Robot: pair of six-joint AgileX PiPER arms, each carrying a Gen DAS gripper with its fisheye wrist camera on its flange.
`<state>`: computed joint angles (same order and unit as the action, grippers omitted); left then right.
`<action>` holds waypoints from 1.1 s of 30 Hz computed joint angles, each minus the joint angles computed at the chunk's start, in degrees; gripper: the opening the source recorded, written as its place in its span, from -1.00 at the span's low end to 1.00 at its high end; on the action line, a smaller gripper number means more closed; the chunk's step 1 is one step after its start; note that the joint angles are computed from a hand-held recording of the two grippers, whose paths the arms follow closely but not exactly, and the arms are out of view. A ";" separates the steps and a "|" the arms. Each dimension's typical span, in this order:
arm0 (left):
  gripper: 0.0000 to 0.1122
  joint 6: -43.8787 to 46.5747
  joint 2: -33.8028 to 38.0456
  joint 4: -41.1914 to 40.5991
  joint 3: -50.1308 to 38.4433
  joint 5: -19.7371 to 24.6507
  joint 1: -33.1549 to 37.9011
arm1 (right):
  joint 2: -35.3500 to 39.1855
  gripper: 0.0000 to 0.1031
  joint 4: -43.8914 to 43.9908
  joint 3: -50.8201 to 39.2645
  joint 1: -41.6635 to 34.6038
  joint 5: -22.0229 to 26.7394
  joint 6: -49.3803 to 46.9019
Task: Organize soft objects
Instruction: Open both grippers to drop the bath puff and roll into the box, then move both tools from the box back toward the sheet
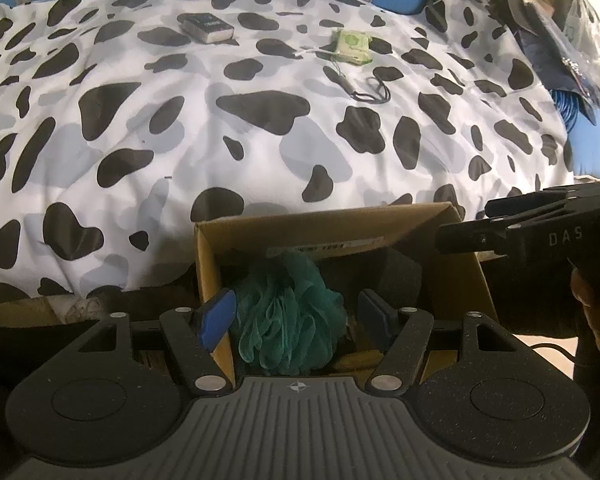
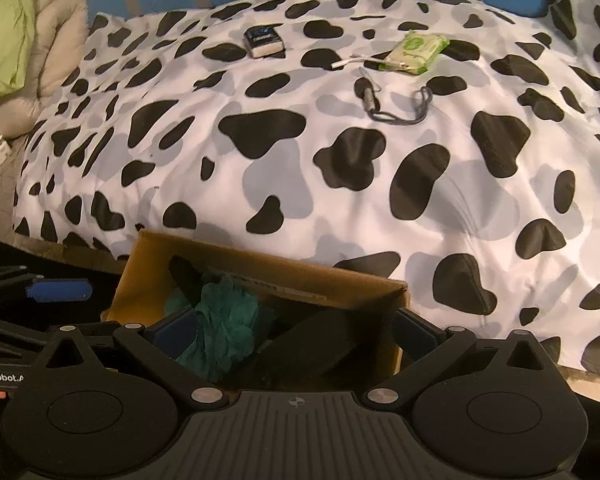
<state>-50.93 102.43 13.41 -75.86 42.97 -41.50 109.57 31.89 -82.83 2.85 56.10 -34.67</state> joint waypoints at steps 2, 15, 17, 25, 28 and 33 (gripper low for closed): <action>0.19 -0.95 -0.03 0.92 -0.02 -0.22 -0.05 | 0.04 0.99 0.14 -0.14 -0.15 -0.50 0.24; 0.19 -8.89 0.21 8.67 -0.51 -2.01 1.32 | 0.07 0.99 0.85 -0.18 -0.06 -6.26 -0.23; 0.19 -9.89 0.38 10.06 -0.74 -2.08 1.49 | 0.36 0.99 1.01 -0.60 -0.02 -7.27 -0.50; 0.19 -10.46 2.33 13.42 -3.17 -1.99 2.69 | 1.93 0.99 1.55 -2.91 -0.26 -9.99 -2.34; 0.19 -9.94 3.27 15.04 -4.12 -2.11 3.08 | 2.29 0.99 2.49 -3.33 -0.47 -10.50 -3.55; 0.19 -7.71 4.06 15.65 -4.80 -5.27 4.20 | 4.18 0.99 2.41 -5.54 -0.17 -11.55 -4.44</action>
